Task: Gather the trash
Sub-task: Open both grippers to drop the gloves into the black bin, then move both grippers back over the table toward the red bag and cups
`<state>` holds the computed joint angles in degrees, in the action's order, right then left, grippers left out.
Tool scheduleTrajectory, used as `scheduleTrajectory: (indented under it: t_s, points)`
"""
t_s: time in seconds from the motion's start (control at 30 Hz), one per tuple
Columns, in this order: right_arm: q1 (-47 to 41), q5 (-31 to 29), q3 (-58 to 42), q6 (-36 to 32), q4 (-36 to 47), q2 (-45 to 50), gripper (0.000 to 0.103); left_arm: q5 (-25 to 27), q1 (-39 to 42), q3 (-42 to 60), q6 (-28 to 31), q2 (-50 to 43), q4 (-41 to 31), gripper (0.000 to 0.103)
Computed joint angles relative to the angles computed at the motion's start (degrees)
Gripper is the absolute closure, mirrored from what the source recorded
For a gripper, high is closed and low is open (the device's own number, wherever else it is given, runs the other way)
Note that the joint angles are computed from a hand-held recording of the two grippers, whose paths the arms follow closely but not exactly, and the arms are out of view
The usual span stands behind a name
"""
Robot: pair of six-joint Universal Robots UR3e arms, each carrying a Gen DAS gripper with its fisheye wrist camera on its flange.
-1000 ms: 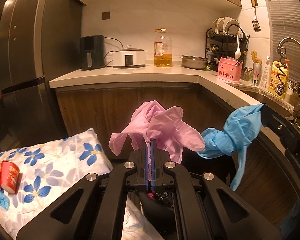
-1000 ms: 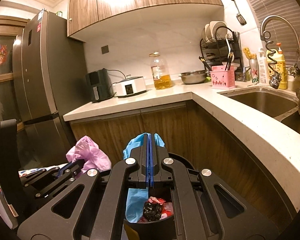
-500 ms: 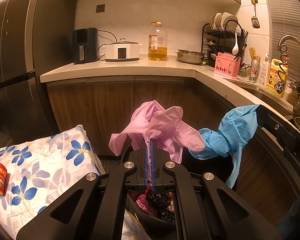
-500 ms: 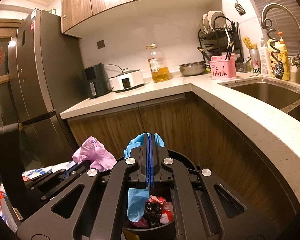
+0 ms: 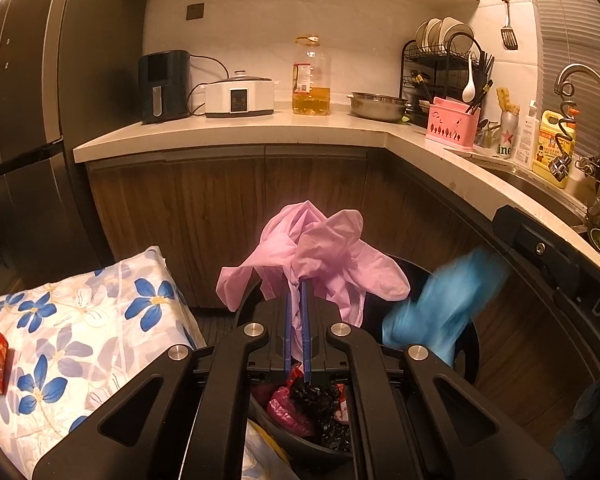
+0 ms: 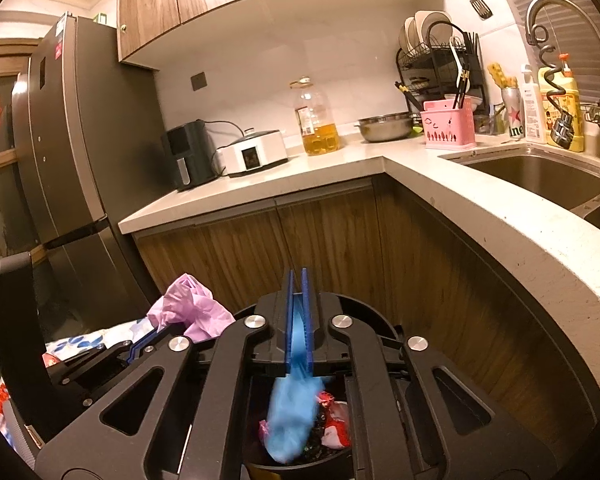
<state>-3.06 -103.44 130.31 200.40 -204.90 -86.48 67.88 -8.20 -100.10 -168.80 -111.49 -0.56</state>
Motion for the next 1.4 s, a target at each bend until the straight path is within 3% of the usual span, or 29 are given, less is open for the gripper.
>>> scheduleTrajectory:
  t_s: [0.13,0.2,0.23,0.6,0.87,1.1,1.4]
  points:
    - [-0.8,0.4,0.9,0.5,-0.3,-0.3,0.07,0.2,0.0,0.0,0.2,-0.3,-0.3,0.09]
    - [-0.7,-0.3,1.5,0.7,-0.6,-0.3,0.063,0.0,0.1,-0.3,0.2,-0.5,0.1,0.072]
    - [-0.7,-0.5,1.8,0.9,-0.8,-0.3,0.06,-0.1,0.2,-0.6,0.2,-0.5,0.4,0.07]
    - [1.4,-3.8,4.2,1.2,-2.2,-1.0,0.039,-0.9,1.8,-4.5,0.1,1.2,1.3,0.04]
    - [5.6,-8.3,4.7,2.3,-1.4,-1.4,0.025,-0.6,5.6,-13.6,1.3,6.9,6.6,0.018]
    - [12.5,-16.3,4.2,3.4,0.4,-1.1,0.017,-1.5,10.5,-21.0,1.5,13.4,8.7,0.007]
    - [23.5,-26.3,2.2,7.9,4.4,0.1,0.013,-7.2,20.9,-31.4,4.7,24.0,7.1,0.006]
